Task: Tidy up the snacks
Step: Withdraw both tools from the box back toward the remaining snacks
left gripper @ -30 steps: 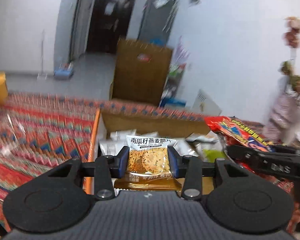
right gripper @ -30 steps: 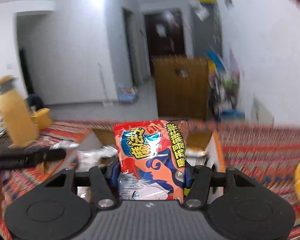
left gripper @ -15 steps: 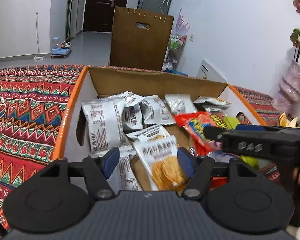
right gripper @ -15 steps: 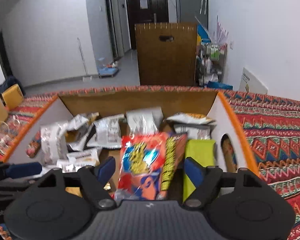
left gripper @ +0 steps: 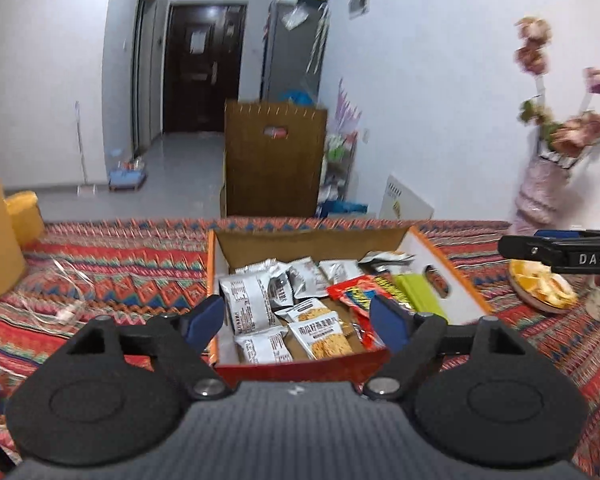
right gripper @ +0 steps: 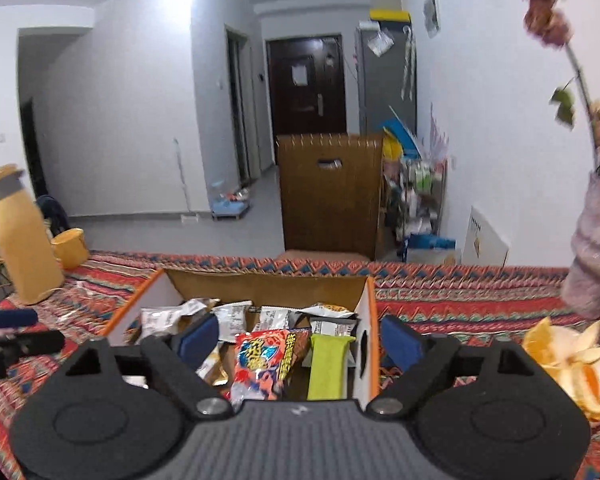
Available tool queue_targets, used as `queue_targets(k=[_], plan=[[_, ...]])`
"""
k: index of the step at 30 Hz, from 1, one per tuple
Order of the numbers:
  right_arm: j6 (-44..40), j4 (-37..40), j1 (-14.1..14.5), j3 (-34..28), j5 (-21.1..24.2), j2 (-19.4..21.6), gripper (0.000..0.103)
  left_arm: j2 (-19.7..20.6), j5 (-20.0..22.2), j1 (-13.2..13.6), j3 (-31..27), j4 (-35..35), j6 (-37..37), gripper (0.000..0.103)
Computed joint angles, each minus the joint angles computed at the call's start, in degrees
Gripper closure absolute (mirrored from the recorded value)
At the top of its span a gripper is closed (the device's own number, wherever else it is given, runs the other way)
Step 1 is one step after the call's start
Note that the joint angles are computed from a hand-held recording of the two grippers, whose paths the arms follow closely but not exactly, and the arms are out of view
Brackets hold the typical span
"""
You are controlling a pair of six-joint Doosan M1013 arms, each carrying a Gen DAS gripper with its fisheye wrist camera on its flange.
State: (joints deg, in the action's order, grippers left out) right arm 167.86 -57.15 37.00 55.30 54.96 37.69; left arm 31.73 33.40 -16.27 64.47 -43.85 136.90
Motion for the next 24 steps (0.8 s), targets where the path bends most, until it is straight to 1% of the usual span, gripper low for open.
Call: queue_targets(k=[1,2,3,4,5,7,8,10,12,13,14,15,18,21,22,24], plan=[[1.2,-1.5,0.7,1.8,-0.3,-1.2,0.009,-1.7,-1.0,0.5,2.5,-3.4,4.0,0.018],[2.6,-3.1,1.4,3.7,-0.4,-2.4,0.009,-3.9,-2.1,1.0,5.9,-8.2,9.5,0.016],[4.6,-5.1,2.5,6.0,-0.4,-3.9,0.007,-5.5,-2.8,1.5,8.5,-12.8,14.5,0.011],[6.1,-6.8,3.4,7.9,-0.3,-4.9,0.005,-6.9,-3.1,1.9,11.0,-17.4,19.4,0.006],[7.7,-8.4,4.4,10.0,-0.4,-6.1,0.000,-8.7,-3.4,2.5,14.1,-22.9,25.2,0.004],[11.1,-11.4,6.3,13.2,-0.2,-7.7,0.000,-11.4,-4.0,3.4,19.0,-31.1,33.5,0.000],[12.3,-12.2,7.3,14.6,-0.2,-8.4,0.000,-13.0,-5.4,3.6,21.9,-34.6,37.0,0.000],[15.8,-13.9,9.5,17.3,0.9,-9.4,0.000,-16.1,-9.1,3.6,27.7,-44.7,47.9,0.000],[18.0,-14.6,11.6,18.9,2.5,-9.7,0.000,-18.4,-11.0,3.6,32.4,-54.6,58.9,0.000],[18.1,-15.1,12.7,19.5,3.8,-9.7,0.000,-19.4,-11.3,3.6,34.5,-58.2,62.7,0.000],[18.4,-16.0,13.7,19.8,5.3,-9.4,0.000,-20.3,-11.4,3.8,36.2,-60.0,64.8,0.000],[18.4,-16.5,15.0,19.9,7.7,-8.8,0.000,-21.3,-11.6,3.9,37.8,-60.6,65.4,0.000],[19.2,-17.6,17.9,20.4,12.1,-7.7,0.000,-23.4,-12.9,4.1,41.4,-59.3,62.9,0.000],[21.8,-17.1,20.0,20.8,14.8,-6.7,0.000,-24.6,-13.3,4.5,44.3,-59.4,64.4,0.000],[22.9,-16.8,20.4,21.2,15.2,-6.5,0.000,-24.9,-14.0,4.7,45.0,-58.7,63.8,0.000],[26.1,-15.4,21.0,21.9,14.8,-6.1,0.000,-24.9,-15.6,4.9,45.6,-53.5,58.1,0.000]])
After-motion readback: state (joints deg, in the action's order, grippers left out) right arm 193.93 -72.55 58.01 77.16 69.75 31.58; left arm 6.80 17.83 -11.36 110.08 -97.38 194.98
